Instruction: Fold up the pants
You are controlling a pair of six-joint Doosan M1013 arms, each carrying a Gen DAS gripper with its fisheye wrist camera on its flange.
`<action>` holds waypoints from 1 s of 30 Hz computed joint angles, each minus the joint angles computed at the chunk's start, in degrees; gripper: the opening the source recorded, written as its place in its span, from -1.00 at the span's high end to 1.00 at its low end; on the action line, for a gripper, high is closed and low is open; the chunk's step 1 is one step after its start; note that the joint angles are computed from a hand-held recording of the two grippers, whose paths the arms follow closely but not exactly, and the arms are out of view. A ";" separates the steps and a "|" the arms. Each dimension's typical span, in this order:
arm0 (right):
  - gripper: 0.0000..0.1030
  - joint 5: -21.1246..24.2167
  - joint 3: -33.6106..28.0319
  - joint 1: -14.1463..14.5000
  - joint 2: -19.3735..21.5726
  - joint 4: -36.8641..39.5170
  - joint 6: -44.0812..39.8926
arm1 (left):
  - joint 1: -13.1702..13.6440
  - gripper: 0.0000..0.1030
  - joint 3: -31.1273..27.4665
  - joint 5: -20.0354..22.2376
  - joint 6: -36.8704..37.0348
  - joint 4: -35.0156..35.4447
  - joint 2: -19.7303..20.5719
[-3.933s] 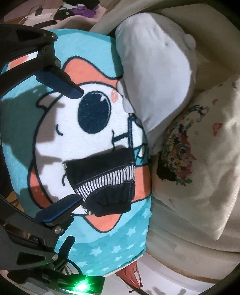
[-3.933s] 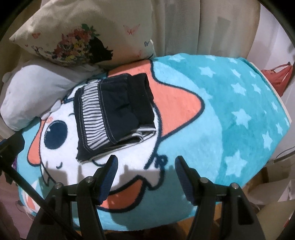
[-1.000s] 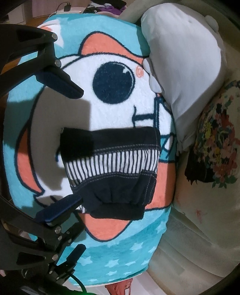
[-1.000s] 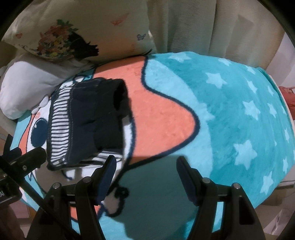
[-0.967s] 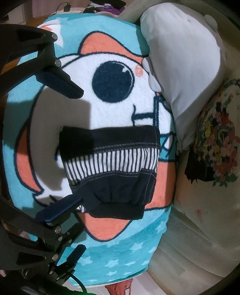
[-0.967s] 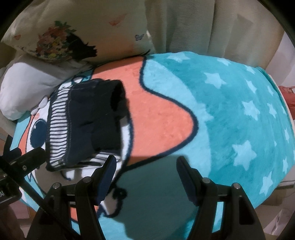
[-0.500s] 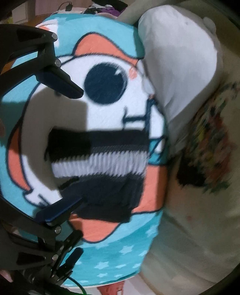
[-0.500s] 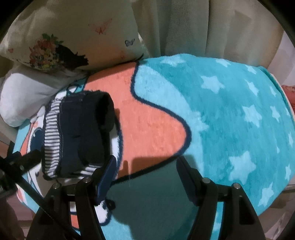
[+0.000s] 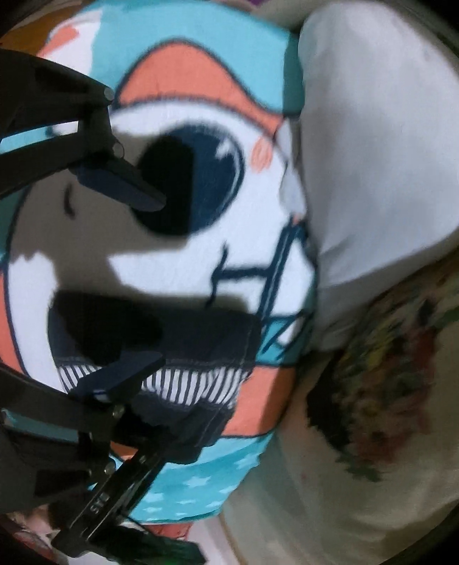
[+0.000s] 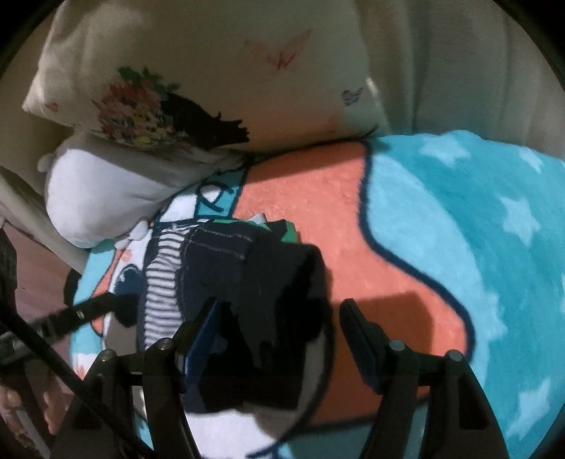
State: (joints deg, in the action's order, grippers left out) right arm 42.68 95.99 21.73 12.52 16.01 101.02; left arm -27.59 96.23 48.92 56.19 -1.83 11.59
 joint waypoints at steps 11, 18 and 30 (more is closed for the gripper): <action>-0.30 1.42 -1.57 -0.92 2.73 4.64 -4.05 | 1.22 -0.56 -0.87 -2.10 8.47 -12.61 4.31; 0.19 2.40 -1.21 -3.22 4.04 16.45 -10.60 | 2.75 0.35 -0.80 -2.42 16.08 -21.58 4.45; 0.38 2.74 -4.98 -2.86 4.77 17.80 -14.57 | 3.03 0.37 -3.64 -2.07 13.71 -17.48 5.17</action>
State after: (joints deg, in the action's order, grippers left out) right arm 45.42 91.02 18.87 17.29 33.81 86.45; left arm -24.56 92.59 46.85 69.90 -19.31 16.76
